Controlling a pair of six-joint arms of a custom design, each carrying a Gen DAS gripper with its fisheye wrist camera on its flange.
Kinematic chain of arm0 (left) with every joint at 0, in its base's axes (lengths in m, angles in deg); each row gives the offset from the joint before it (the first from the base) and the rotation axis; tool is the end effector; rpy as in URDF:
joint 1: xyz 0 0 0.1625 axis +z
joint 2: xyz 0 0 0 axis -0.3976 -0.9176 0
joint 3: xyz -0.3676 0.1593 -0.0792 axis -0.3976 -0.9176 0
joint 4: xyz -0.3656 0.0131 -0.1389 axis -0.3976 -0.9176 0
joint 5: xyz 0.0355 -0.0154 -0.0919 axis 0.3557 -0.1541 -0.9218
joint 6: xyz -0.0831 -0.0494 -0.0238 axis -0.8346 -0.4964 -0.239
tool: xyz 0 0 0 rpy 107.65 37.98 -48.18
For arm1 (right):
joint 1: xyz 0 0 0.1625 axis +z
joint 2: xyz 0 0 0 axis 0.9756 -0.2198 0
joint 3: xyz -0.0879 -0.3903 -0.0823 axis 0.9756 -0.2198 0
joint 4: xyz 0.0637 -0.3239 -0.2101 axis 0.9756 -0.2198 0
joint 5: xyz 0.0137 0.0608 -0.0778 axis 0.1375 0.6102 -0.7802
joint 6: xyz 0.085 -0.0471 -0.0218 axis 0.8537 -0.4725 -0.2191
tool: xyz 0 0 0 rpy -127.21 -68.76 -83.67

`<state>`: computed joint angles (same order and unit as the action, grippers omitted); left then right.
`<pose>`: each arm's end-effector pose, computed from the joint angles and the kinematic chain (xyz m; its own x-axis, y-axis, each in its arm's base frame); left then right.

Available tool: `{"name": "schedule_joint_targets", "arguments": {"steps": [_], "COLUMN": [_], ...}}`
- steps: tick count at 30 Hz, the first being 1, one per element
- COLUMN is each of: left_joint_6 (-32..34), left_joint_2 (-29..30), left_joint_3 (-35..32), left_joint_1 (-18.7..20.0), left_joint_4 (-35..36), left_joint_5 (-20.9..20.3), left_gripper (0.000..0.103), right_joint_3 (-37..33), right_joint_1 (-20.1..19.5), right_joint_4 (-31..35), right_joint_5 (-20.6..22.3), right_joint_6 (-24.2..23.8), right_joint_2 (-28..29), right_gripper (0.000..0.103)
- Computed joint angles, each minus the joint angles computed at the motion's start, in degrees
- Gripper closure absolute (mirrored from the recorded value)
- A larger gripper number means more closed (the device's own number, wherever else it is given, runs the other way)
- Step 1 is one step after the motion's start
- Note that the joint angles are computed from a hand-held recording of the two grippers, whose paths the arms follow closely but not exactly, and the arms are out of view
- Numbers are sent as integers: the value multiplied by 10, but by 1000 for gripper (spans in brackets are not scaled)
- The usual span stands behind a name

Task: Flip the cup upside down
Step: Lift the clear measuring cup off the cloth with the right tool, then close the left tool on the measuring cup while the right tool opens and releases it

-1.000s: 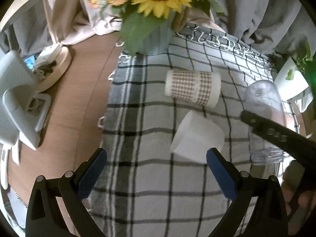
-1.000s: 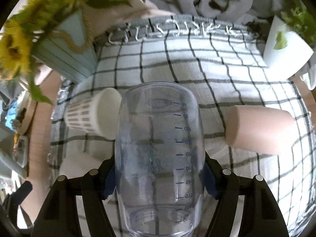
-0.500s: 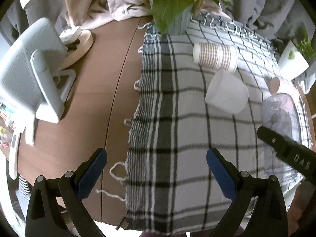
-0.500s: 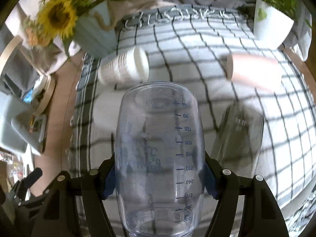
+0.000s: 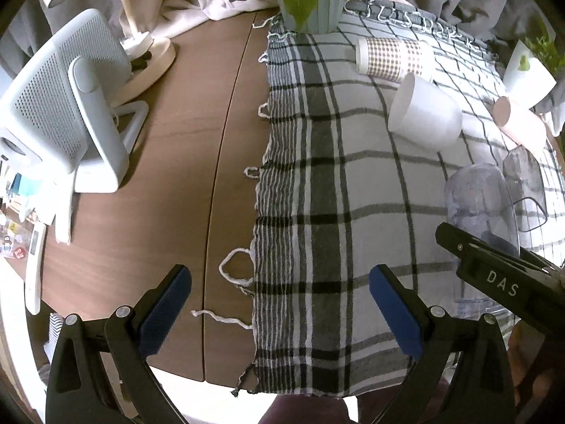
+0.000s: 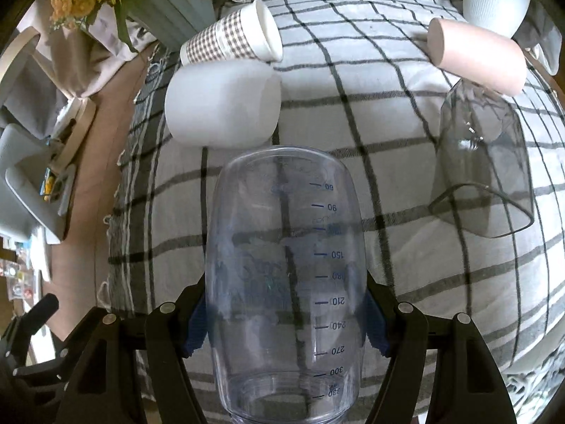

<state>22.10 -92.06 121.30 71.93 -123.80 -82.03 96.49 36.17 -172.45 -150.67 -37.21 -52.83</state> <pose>-0.0897 -0.4109 0.1812 -0.6673 0.0981 -0.7383 0.2966 0.9443 -0.1426 0.2548 -0.4131 -0.0049 -0.8050 0.2463 0.5397 0.0490 0.9343 -0.3532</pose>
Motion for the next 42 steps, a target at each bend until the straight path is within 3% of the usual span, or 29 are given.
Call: {"name": "schedule_joint_targets", "arguments": {"steps": [7,11,16,24,30,42], "left_joint_6": [-17,-40,-42,-14,28,51], "left_joint_2": [8,4,-5,34,104,221], "left_joint_3": [0,-7,-17,-49,-90,-162], "left_joint_1": [-1,-10,-22,-46,-54,-29], "left_joint_4": [8,27,38,-3,-31,-33], "left_joint_5": [-14,-15,-42,-111,-141,-157], "left_gripper": [0,0,0,1,1,3], "right_joint_3": [-4,-2,23,60,95,167], "right_joint_1": [0,-5,15,67,50,-12], "right_joint_4": [5,10,-1,-47,-37,-35], "right_joint_5": [0,18,25,-44,-80,-71], "right_joint_6": [-27,-34,-38,-58,-1,89], "right_joint_2": [6,-4,-47,-126,-185,-255], "right_gripper": [31,23,22,19,19,19]}}
